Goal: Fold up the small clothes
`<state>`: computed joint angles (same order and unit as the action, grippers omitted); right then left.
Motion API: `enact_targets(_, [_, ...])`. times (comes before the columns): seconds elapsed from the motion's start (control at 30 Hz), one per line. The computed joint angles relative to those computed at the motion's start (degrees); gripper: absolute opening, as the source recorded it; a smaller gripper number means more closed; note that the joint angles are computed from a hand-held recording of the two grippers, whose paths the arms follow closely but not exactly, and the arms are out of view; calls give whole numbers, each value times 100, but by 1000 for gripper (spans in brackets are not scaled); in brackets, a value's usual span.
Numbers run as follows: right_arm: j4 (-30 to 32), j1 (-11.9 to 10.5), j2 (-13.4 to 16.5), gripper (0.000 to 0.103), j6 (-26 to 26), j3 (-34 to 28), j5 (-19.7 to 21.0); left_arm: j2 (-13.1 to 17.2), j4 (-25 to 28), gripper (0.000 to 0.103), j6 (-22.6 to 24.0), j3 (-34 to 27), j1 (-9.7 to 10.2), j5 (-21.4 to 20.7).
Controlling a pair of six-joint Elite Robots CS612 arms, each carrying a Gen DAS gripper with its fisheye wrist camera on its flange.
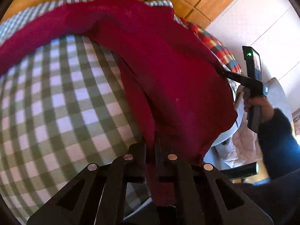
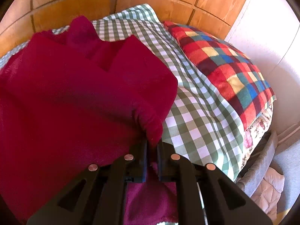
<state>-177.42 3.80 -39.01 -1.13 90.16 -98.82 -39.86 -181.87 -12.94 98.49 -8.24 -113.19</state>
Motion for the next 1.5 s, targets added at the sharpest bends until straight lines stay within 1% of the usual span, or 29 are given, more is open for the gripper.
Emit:
enact_targets(0.07, [-180,8,-114,7,-126,171,212,-93,-368,5,-49,183,74,122])
enact_targets(0.13, [-305,0,-254,7,-260,374,583,-245,-667,5,-141,437,190,349])
enact_targets(0.2, [-351,16,-366,7,-461,557,1018,-396,-847,5,-207,733,256,595])
enact_targets(0.3, [-240,125,-451,7,-814,726,1432,-590,-909,5,-245,1156,323,815])
enact_targets(0.37, [-69,235,-480,7,-1186,814,1544,-686,-892,5,-280,1427,350,895])
enact_targets(0.43, [92,303,-497,7,-1468,881,1518,-740,-790,5,-395,1680,361,942])
enact_targets(0.53, [467,316,-533,7,-1771,920,1660,-748,-593,4,-624,1802,406,1009])
enact_targets(0.6, [622,317,-536,10,-1861,873,1639,-734,-766,4,-880,1806,546,881])
enact_targets(0.63, [692,318,-536,12,-1824,839,1654,-719,-938,7,-987,1806,618,817])
enact_targets(0.67, [715,308,-533,14,-1786,791,1664,-718,-1106,11,-1089,1779,694,843])
enact_targets(0.7, [717,283,-545,32,-1779,740,1731,-730,-1219,20,-1220,1710,735,1110])
enact_targets(0.73, [670,272,-553,45,-1769,702,1791,-735,-1260,27,-1325,1612,765,1453])
enact_targets(0.77, [468,265,-548,65,-1711,656,1833,-729,-1282,30,-1373,1541,789,1630])
enact_targets(0.87, [222,270,-473,68,-1680,423,1818,-641,-1017,30,-1325,1102,845,2435])
enact_targets(0.9, [186,280,-397,71,-1617,238,1784,-564,-785,30,-1216,841,853,2733])
enact_targets(0.93, [179,278,-338,72,-1556,91,1781,-495,-604,30,-1173,626,862,2905])
enact_targets(1.0, [262,293,-157,73,-1365,-351,1747,-357,-421,30,-1108,262,953,2923])
enact_targets(1.03, [359,295,-66,73,-1282,-592,1764,-264,-313,39,-1101,51,963,2970])
enact_targets(1.07, [486,293,31,73,-1222,-856,1798,-171,-162,53,-1100,-170,962,3068])
enact_targets(1.1, [604,296,178,73,-1146,-1186,1827,-42,-78,57,-1071,-421,964,3170])
enact_targets(1.17, [954,310,429,73,-1090,-1801,1890,174,126,57,-977,-830,959,3290])
enact_targets(1.23, [1337,346,714,73,-1070,-2471,1988,403,709,57,-773,-1346,965,3384])
enact_targets(1.3, [1795,397,1004,73,-1146,-3133,2036,571,1067,57,-632,-1682,987,3402])
enact_targets(1.33, [2058,435,1187,73,-1238,-3526,2000,619,1192,57,-554,-1771,1013,3361])
enact_targets(1.37, [2220,467,1297,73,-1312,-3748,1959,673,1285,57,-486,-1861,1034,3312])
enact_targets(1.4, [2516,505,1512,73,-1437,-4185,1878,734,1352,57,-422,-1952,1063,3223])
enact_targets(1.43, [2791,543,1728,73,-1548,-4606,1755,761,1349,57,-394,-1977,1079,3173])
enact_targets(1.47, [2963,570,1851,73,-1612,-4831,1654,794,1339,57,-355,-2011,1097,3078])
enact_targets(1.5, [3244,596,2098,73,-1700,-5296,1529,812,1343,57,-283,-2032,1110,2992])
